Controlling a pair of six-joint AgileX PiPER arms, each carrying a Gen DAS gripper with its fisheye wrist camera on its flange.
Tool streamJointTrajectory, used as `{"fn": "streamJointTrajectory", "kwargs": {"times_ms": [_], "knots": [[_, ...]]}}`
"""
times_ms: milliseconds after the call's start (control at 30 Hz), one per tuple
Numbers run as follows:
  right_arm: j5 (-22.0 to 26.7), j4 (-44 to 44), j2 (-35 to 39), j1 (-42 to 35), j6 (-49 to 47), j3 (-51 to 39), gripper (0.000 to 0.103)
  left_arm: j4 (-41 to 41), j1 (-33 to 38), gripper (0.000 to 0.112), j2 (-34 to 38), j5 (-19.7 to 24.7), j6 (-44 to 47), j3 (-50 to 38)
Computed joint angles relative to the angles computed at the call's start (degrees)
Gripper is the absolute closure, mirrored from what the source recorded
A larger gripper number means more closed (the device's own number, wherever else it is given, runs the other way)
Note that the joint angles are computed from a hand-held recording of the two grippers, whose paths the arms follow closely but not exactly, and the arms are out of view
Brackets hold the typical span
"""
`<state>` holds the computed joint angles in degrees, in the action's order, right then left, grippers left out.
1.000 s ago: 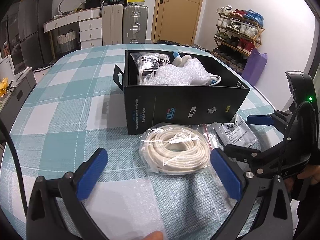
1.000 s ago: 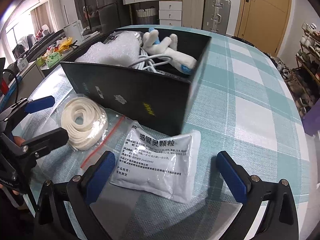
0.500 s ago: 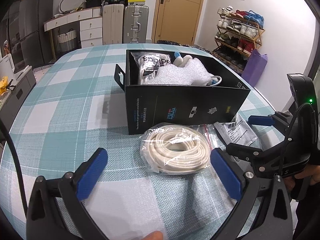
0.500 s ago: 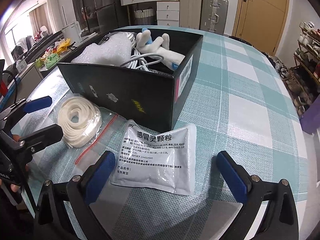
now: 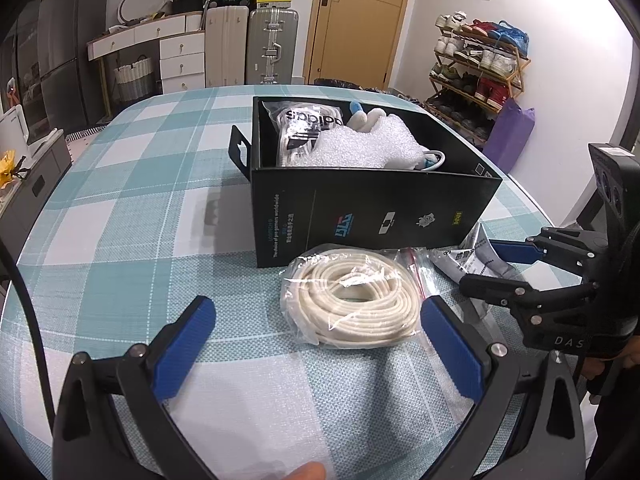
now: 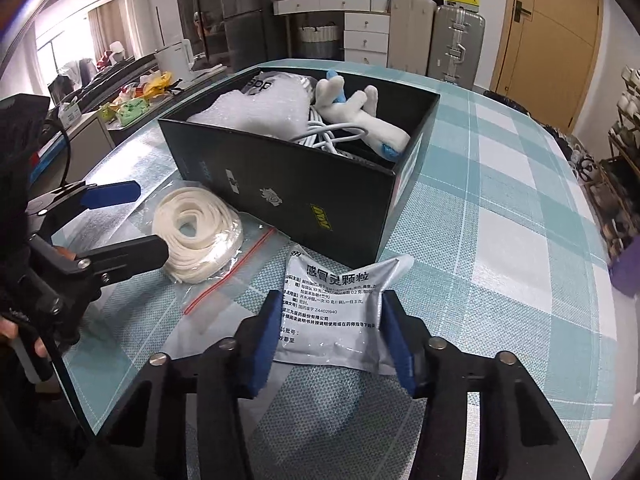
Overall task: Organize soft objects
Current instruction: 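Grasp the bagged white rope coil with the left gripper while the right gripper holds the sachet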
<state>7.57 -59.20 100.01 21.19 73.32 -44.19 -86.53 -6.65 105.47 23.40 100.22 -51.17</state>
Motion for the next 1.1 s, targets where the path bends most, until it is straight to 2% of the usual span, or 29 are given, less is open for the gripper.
{"fn": "streamJointTrajectory", "kwargs": {"times_ms": [133,300,533,700,833,933,1100], "knots": [[-2.3,2.5,-1.8,-0.9,-2.8,1.4,0.058,0.3,-0.1,0.009,0.2,-0.1,-0.3,-0.1],[-2.7,1.8,-4.5,-0.8,-2.2,3.0,0.058,0.8,-0.2,0.009,0.2,-0.3,-0.7,-0.3],[-3.3,-2.9,-7.4,-1.2,1.9,4.3,0.058,3.2,-0.6,0.009,0.3,-0.4,-2.8,-0.7],[-3.2,-6.7,-8.9,-1.4,5.7,4.9,0.058,8.5,-3.2,0.009,-0.4,-2.9,-8.0,-1.2],[-3.5,-8.4,-9.5,-1.6,7.3,5.3,0.058,11.5,-7.9,0.009,-0.8,-9.9,-9.9,-0.9],[-3.7,-8.8,-9.8,-1.7,7.6,5.4,0.058,19.7,-10.4,0.009,-0.5,-12.6,-17.6,-1.7],[-3.9,-9.1,-9.9,-1.7,7.9,5.5,0.058,35.5,-12.2,0.011,0.6,-12.7,-32.5,-3.7]]}}
